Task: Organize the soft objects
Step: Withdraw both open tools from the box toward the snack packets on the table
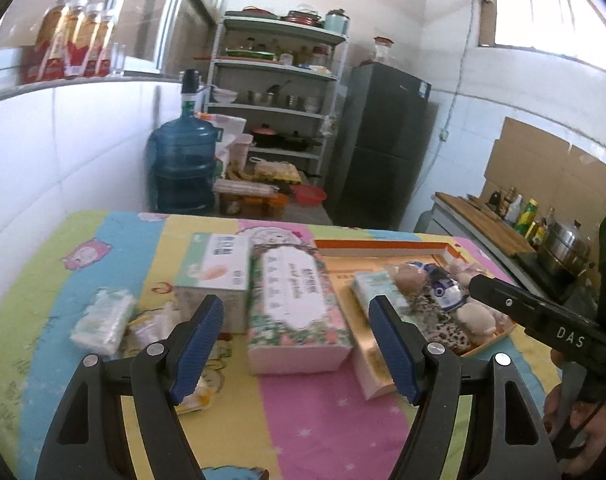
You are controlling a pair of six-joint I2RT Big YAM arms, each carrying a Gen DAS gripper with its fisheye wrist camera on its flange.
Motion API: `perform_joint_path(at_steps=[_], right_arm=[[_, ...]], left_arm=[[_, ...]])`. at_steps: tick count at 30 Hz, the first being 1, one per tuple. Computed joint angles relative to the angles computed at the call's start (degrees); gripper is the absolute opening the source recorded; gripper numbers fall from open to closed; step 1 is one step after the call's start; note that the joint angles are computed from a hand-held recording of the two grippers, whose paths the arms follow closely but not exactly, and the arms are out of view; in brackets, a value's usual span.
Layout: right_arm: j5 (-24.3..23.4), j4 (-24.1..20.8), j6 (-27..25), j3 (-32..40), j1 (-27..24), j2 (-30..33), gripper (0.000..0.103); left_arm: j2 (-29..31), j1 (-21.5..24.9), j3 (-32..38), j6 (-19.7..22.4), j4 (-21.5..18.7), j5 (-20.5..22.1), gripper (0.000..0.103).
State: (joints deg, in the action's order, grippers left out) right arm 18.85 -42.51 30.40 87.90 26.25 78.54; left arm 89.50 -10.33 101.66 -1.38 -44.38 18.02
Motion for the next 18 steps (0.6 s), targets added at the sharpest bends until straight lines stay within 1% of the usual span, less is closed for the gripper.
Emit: perform_joint_path(at_steps=[10, 18], right_arm=[[1.48, -1.38, 0.18, 3.88, 4.01, 3.35, 0.051], [-0.37, -1.64, 0.08, 6.98, 7.03, 6.9, 0.051]], left_arm=[[-1.7, 5.61, -3.02, -0.65, 1.51, 1.37, 0.076], [-1.5, 9.8, -3.53, -1.55, 2.27, 1.86, 0.076]])
